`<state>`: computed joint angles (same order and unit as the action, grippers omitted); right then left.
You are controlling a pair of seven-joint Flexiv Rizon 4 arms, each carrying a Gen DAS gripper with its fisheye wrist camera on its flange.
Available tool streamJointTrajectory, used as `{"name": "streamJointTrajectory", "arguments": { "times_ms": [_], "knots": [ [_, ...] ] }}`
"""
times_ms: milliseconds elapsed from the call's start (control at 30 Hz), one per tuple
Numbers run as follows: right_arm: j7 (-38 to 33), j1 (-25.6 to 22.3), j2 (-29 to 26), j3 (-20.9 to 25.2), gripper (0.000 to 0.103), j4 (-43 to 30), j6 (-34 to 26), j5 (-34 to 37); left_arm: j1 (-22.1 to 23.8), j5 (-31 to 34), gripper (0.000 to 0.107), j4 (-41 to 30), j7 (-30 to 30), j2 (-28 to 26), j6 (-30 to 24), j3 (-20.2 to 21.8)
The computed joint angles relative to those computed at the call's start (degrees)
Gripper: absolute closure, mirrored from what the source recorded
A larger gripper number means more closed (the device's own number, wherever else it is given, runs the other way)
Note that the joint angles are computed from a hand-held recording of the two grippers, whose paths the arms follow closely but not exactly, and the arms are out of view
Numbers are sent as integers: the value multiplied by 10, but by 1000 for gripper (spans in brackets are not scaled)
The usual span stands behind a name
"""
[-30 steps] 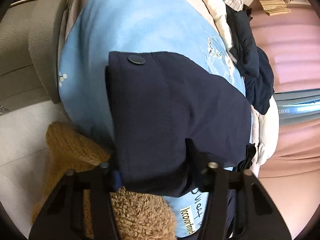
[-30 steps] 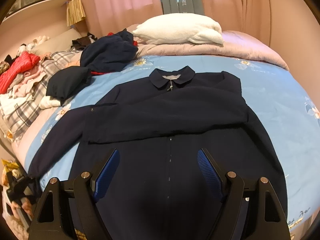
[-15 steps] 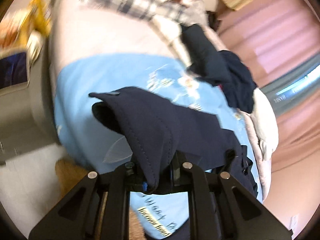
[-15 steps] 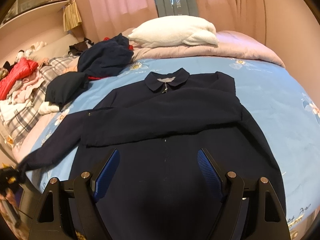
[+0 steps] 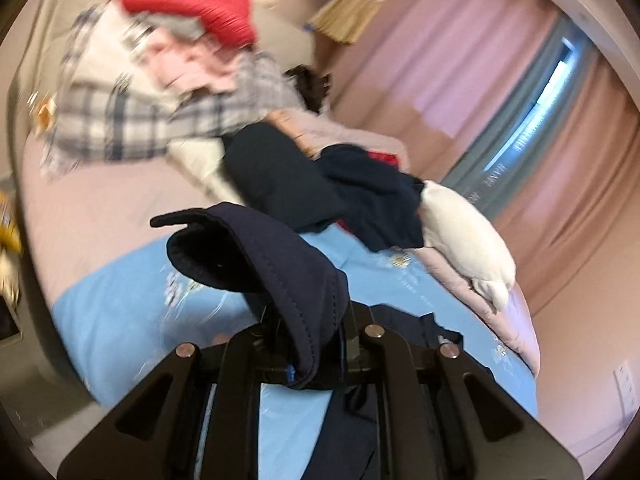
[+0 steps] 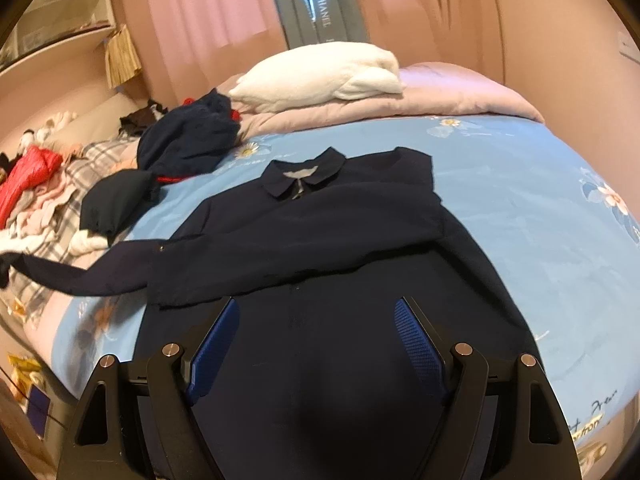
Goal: Fold large clothes
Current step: 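Lift the other sleeve up off the sheet with the left gripper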
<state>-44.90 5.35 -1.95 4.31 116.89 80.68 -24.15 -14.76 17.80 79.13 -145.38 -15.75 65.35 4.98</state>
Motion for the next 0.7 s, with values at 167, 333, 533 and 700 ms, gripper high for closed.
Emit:
{"name": "streamJointTrajectory", "arguments": {
  "times_ms": [167,333,533,700],
  "knots": [
    [19,-9,9,-4,23,13,8,-10,0,-27,93,-93,79,-48,-25,-25],
    [49,-22,18,-6,23,27,22,-31,-20,-57,93,-201,162,-110,-65,-36],
    [84,-40,26,-8,23,41,31,-55,-51,-102,93,-363,264,-208,-136,-48],
    [111,-54,31,-9,23,51,36,-70,-79,-147,93,-519,315,-306,-203,-56]
  ]
}}
